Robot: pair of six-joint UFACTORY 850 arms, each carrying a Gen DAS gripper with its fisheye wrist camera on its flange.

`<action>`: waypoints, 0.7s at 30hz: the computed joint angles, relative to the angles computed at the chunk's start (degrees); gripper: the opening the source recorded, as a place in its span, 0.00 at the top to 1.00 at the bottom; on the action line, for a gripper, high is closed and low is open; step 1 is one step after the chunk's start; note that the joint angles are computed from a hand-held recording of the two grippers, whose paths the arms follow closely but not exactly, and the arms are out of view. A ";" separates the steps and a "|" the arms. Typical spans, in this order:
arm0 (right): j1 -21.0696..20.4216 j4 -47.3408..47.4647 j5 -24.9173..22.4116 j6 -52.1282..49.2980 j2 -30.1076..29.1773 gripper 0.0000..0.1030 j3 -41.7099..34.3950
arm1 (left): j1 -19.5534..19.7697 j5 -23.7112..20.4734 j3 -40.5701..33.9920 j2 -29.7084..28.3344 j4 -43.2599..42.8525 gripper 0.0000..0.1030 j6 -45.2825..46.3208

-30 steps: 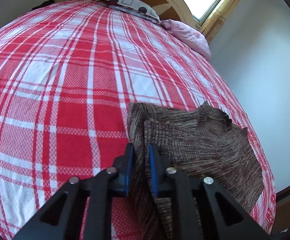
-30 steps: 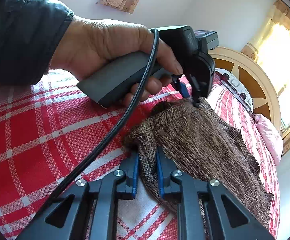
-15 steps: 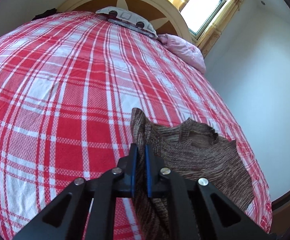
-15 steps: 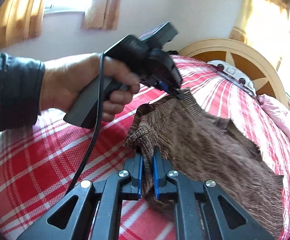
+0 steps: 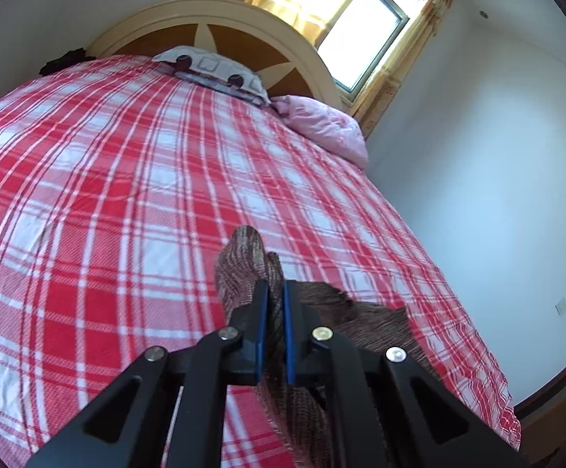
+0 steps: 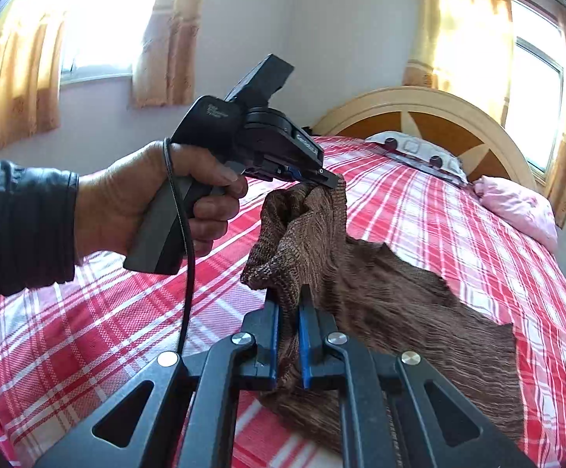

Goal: Fold small clothes

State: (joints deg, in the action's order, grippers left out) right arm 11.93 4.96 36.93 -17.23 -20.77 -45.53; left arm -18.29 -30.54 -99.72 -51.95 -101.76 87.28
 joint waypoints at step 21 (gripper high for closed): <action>-22.03 -32.75 4.26 41.08 7.37 0.95 9.92 | -12.57 4.39 -17.33 -8.40 21.75 0.93 -19.50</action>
